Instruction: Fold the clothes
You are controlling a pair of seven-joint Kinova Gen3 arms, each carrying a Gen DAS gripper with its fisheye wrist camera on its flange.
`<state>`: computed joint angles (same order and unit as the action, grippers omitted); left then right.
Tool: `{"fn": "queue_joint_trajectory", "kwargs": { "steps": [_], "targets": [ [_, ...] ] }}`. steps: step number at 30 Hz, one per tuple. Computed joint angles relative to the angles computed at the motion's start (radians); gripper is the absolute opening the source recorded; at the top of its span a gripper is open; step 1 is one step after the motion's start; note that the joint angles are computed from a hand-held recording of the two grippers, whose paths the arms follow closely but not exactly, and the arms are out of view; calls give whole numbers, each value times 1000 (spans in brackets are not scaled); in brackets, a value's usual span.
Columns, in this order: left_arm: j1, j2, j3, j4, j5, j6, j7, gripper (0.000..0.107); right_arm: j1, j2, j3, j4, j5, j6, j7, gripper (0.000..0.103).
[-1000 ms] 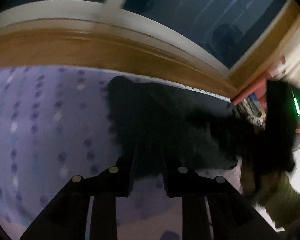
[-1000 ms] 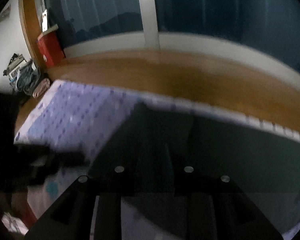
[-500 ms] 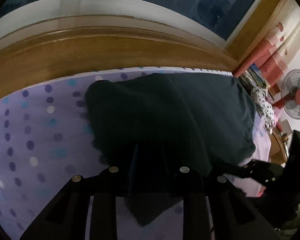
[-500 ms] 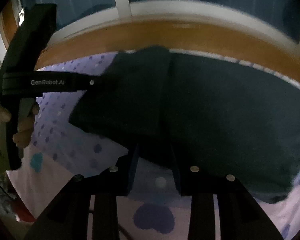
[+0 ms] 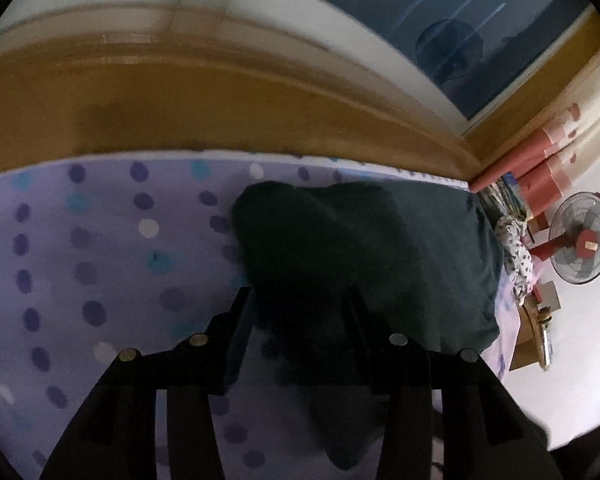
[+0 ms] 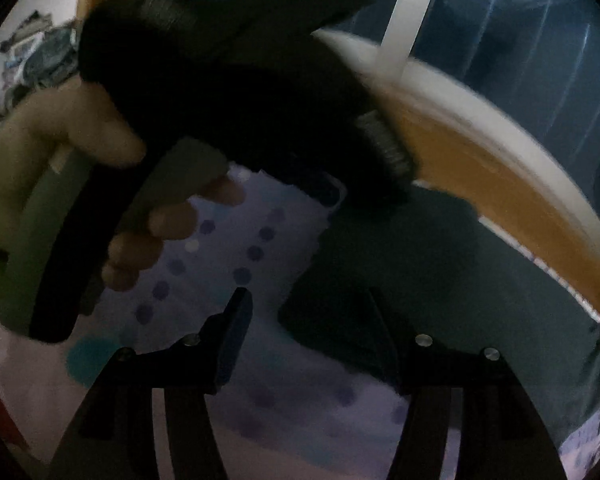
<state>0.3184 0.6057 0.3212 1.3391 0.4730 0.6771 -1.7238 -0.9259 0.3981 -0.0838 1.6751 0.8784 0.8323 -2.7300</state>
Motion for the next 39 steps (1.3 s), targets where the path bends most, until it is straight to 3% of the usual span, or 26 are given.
{"fn": "queue_joint_trajectory", "kwargs": {
  "steps": [3, 5, 8, 10, 12, 14, 16, 19, 23, 26, 28, 30, 36, 39],
  "targets": [
    [-23, 33, 23, -15, 46, 3, -31, 45, -21, 30, 18, -7, 20, 18, -55, 58],
    [-2, 36, -17, -20, 108, 11, -60, 47, -37, 34, 22, -5, 39, 35, -79, 58],
    [61, 35, -125, -34, 217, 47, -115, 52, -45, 32, 30, 2, 57, 59, -147, 34],
    [75, 38, -143, -44, 234, 58, -115, 52, -65, 22, 65, 18, 53, 39, -171, 30],
    [91, 34, -147, -53, 189, 55, -79, 39, -115, 7, 144, 35, 22, 0, -160, 19],
    [73, 27, -104, -53, 121, 37, -25, 30, -125, -31, 183, 73, 3, -65, -176, 15],
    [13, 13, -21, -31, 103, 9, -2, 24, -72, -101, 150, 139, 39, -146, -249, 15],
    [12, -9, -2, -36, 103, -5, 13, 22, 67, -221, 52, 242, 120, -268, -371, 15],
    [151, -30, -143, -114, 133, 38, 14, 22, 241, -336, -27, 353, 213, -431, -531, 15],
    [271, -17, -268, -210, 151, 97, 21, 22, 273, -411, -10, 423, 290, -495, -653, 15],
    [323, 13, -295, -303, 112, 135, 60, 22, 316, -453, -22, 461, 345, -511, -734, 14],
    [345, 52, -266, -396, 39, 166, 117, 22, 376, -486, -33, 507, 394, -554, -816, 14],
    [375, 209, -83, -674, -205, 274, 247, 18, 532, -519, -21, 597, 577, -670, -1060, 14],
    [411, 303, -6, -813, -326, 321, 291, 18, 582, -523, 30, 633, 676, -736, -1153, 14]
  ]
}}
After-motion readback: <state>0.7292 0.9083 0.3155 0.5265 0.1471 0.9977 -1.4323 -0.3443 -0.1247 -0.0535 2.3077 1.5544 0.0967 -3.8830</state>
